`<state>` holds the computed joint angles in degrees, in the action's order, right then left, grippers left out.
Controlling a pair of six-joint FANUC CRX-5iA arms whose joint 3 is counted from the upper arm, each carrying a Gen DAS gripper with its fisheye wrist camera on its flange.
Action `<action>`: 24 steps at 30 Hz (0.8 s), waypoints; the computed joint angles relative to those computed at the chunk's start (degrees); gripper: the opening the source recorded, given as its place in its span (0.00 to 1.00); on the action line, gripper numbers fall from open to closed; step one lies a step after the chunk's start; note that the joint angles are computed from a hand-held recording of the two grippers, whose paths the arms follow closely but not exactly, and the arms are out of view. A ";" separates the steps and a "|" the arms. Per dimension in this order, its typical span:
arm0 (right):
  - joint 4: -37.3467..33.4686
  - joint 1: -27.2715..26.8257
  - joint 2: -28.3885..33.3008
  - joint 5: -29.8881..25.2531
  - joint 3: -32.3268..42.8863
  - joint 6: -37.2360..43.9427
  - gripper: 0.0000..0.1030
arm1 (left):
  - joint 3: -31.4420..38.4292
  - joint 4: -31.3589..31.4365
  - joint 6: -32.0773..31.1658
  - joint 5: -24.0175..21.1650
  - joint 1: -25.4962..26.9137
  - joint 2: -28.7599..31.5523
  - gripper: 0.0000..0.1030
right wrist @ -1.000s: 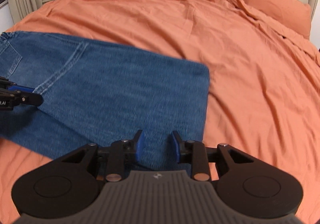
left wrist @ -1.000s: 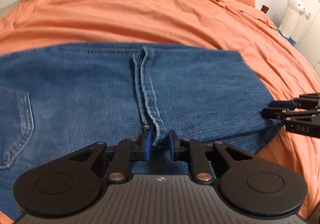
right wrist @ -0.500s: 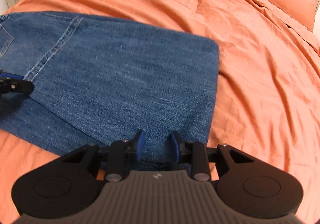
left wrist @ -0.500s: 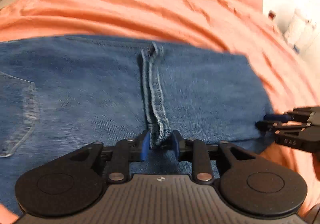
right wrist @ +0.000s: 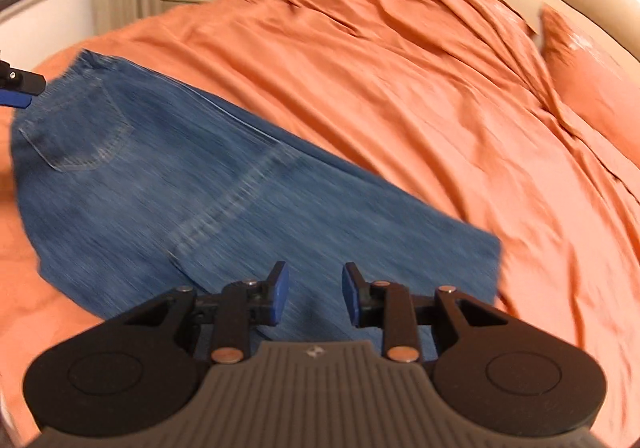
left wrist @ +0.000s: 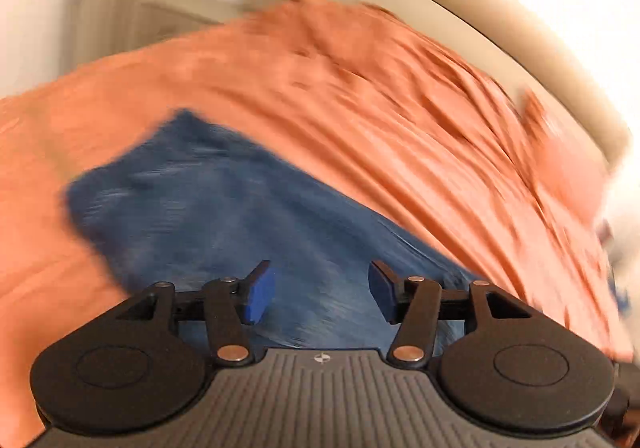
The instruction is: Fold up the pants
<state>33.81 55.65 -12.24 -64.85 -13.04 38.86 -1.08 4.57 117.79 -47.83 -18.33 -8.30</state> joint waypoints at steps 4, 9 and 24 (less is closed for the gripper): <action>-0.26 -0.25 4.12 2.30 3.25 3.15 0.30 | -8.07 2.71 9.14 2.51 6.68 -5.53 0.64; -5.72 -2.26 9.27 1.82 9.64 9.09 0.36 | -20.30 15.98 7.31 10.23 14.47 -10.50 0.66; -17.83 -6.33 23.11 -4.16 24.75 22.37 0.33 | -34.22 45.27 -10.32 22.87 17.32 -8.21 0.79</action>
